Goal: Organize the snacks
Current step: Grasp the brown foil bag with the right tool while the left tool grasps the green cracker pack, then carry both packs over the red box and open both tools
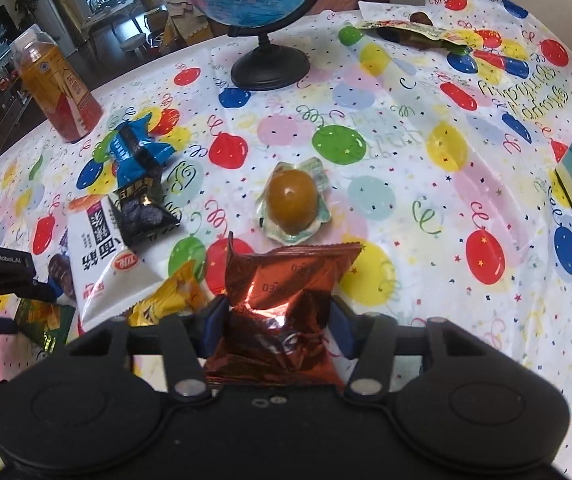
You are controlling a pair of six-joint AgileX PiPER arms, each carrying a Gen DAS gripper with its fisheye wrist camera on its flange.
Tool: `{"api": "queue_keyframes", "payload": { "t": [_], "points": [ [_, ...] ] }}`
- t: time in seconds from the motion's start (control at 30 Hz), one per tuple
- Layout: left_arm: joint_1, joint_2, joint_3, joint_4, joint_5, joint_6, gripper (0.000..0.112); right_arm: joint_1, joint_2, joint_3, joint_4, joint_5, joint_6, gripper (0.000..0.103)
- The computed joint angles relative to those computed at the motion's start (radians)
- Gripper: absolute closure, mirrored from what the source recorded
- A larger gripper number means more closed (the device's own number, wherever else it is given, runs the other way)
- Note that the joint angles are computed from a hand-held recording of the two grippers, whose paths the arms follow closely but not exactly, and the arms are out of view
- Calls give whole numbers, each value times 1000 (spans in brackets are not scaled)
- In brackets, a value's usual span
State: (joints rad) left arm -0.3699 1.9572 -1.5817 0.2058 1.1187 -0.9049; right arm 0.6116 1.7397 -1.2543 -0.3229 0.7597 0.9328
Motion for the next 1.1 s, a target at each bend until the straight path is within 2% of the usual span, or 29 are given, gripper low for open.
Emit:
{"api": "queue_keyframes", "payload": {
  "t": [0.07, 0.3, 0.63, 0.87, 1.1],
  "points": [
    [-2, -16, 24, 5, -17, 8, 52, 10, -10, 11, -17, 4, 15, 61],
    [32, -86, 118, -19, -75, 55, 61, 33, -71, 70, -49, 1, 84, 65],
    [50, -210, 241, -51, -122, 136, 62, 143, -158, 99, -92, 38, 156, 67],
    [63, -333, 292, -115, -107, 238, 62, 237, -197, 66, -121, 103, 207, 68],
    [63, -449, 273, -130, -41, 342, 62, 341, -191, -37, -162, 198, 245, 68]
  ]
}}
